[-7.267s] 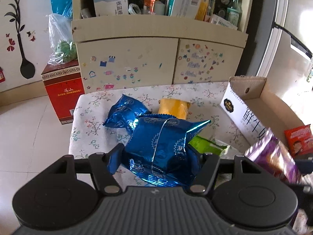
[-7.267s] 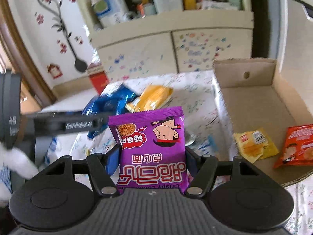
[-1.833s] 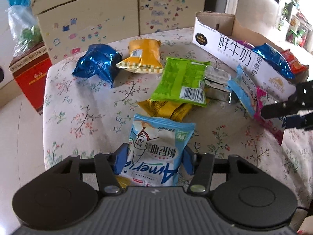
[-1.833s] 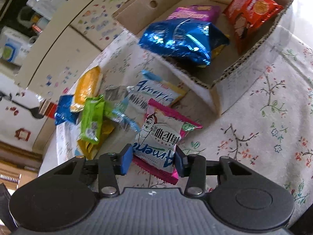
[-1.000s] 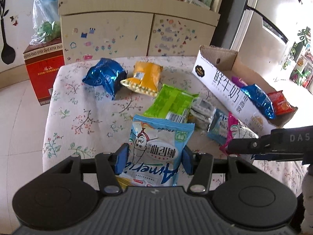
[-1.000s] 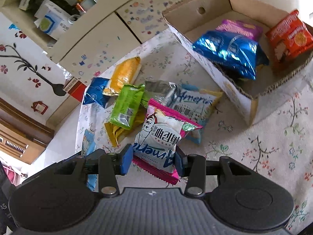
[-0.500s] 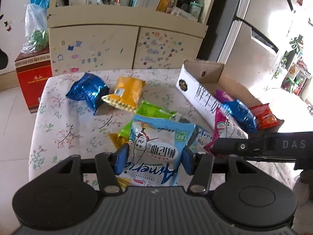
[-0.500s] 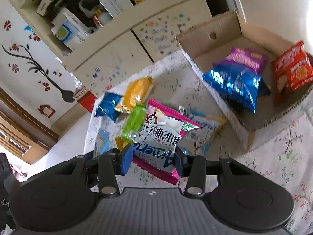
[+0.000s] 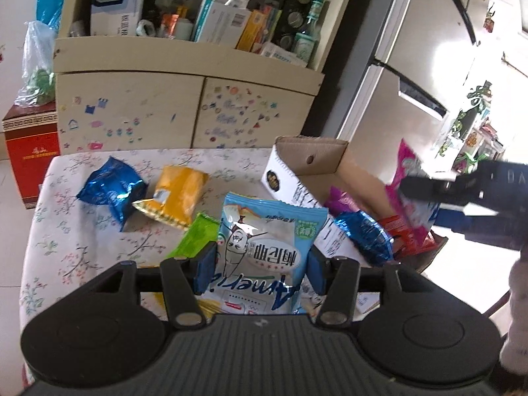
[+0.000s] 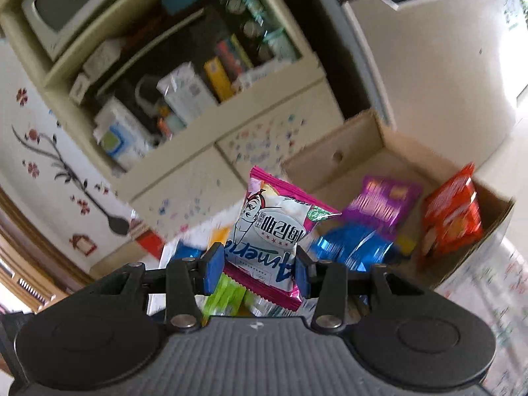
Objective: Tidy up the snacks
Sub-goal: 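Lift and carry both Amerie packets over the cardboard box, then open both grippers to release the Amerie packets into the box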
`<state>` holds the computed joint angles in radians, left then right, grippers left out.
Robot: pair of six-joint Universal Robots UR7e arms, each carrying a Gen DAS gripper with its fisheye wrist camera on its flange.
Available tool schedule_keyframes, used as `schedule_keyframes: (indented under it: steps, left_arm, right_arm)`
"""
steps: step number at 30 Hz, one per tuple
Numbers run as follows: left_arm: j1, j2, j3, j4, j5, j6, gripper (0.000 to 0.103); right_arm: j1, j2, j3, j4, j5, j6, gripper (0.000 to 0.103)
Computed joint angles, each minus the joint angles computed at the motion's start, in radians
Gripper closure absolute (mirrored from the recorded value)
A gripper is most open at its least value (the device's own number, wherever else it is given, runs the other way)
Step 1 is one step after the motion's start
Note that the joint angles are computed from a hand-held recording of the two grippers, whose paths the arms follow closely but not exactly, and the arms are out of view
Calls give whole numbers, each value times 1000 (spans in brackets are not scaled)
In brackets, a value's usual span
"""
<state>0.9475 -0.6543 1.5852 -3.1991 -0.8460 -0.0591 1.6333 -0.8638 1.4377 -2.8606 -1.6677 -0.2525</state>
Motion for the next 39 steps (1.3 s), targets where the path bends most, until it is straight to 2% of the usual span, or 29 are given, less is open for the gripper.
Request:
schedule_keyframes:
  steps: [11, 16, 23, 26, 37, 39]
  left_arm:
    - [14, 65, -132, 38, -82, 18, 49]
    - [17, 126, -246, 74, -106, 72, 49]
    - [30, 217, -407, 168, -142, 76, 49]
    - [35, 258, -484, 215, -162, 71, 49]
    - [41, 411, -765, 363, -150, 108, 48]
    - [39, 444, -825, 395, -128, 113, 40]
  right_arm:
    - [-13, 36, -99, -51, -25, 39, 52]
    - [-11, 63, -138, -73, -67, 87, 52]
    - [-18, 76, -174, -37, -105, 193, 52]
    - [-16, 81, -184, -32, -127, 207, 52]
    - [-24, 107, -238, -8, -170, 270, 51]
    - [-26, 111, -243, -10, -181, 296, 47]
